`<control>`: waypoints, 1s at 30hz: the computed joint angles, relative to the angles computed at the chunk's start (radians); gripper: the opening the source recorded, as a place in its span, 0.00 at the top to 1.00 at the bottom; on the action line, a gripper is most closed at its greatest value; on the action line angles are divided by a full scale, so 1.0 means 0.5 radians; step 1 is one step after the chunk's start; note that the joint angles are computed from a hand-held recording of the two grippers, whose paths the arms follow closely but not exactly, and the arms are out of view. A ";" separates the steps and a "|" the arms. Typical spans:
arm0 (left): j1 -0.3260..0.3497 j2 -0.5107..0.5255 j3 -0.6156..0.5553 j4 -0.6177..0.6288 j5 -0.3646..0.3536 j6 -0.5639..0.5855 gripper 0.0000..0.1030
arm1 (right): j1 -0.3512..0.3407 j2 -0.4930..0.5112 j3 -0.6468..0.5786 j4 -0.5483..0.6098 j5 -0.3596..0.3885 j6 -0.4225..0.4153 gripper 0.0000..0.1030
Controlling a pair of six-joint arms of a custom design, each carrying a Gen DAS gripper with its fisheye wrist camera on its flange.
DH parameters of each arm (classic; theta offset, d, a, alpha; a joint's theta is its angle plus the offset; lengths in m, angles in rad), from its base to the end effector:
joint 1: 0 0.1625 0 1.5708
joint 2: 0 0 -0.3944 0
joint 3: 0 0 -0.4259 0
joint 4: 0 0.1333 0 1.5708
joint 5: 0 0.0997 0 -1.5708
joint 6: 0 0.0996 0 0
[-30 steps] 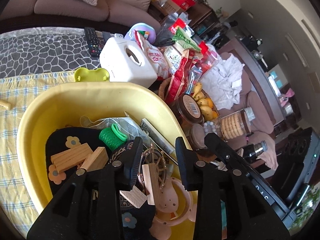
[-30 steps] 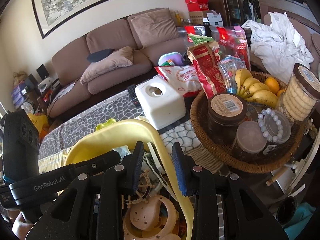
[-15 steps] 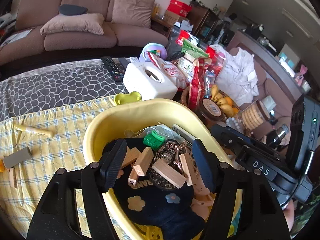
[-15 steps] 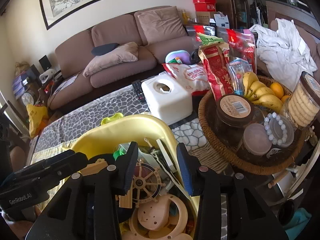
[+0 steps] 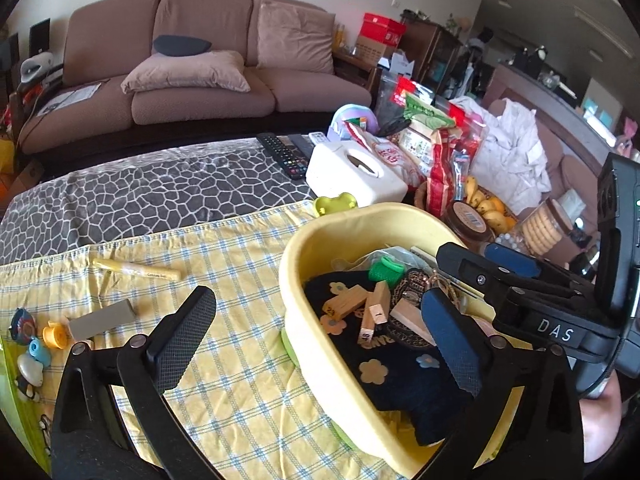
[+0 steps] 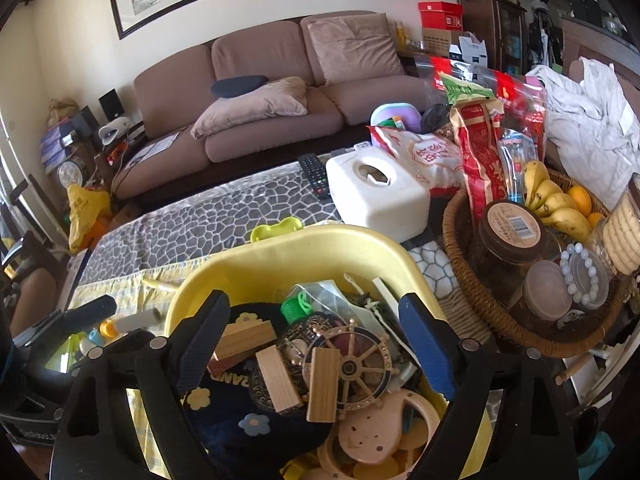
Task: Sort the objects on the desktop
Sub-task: 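Withdraw both grippers from the tub back over the table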
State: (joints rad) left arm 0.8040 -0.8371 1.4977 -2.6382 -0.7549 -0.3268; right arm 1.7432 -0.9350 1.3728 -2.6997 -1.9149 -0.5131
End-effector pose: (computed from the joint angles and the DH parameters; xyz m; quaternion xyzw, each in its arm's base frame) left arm -0.3506 -0.6606 0.1709 0.1180 0.8948 -0.3604 0.2355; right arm 0.2280 -0.7282 0.2906 0.2569 -0.8926 0.3016 0.2153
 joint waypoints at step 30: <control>0.067 -0.816 0.923 0.283 0.528 -0.583 0.00 | 0.263 0.209 0.108 -0.057 0.020 -0.210 0.00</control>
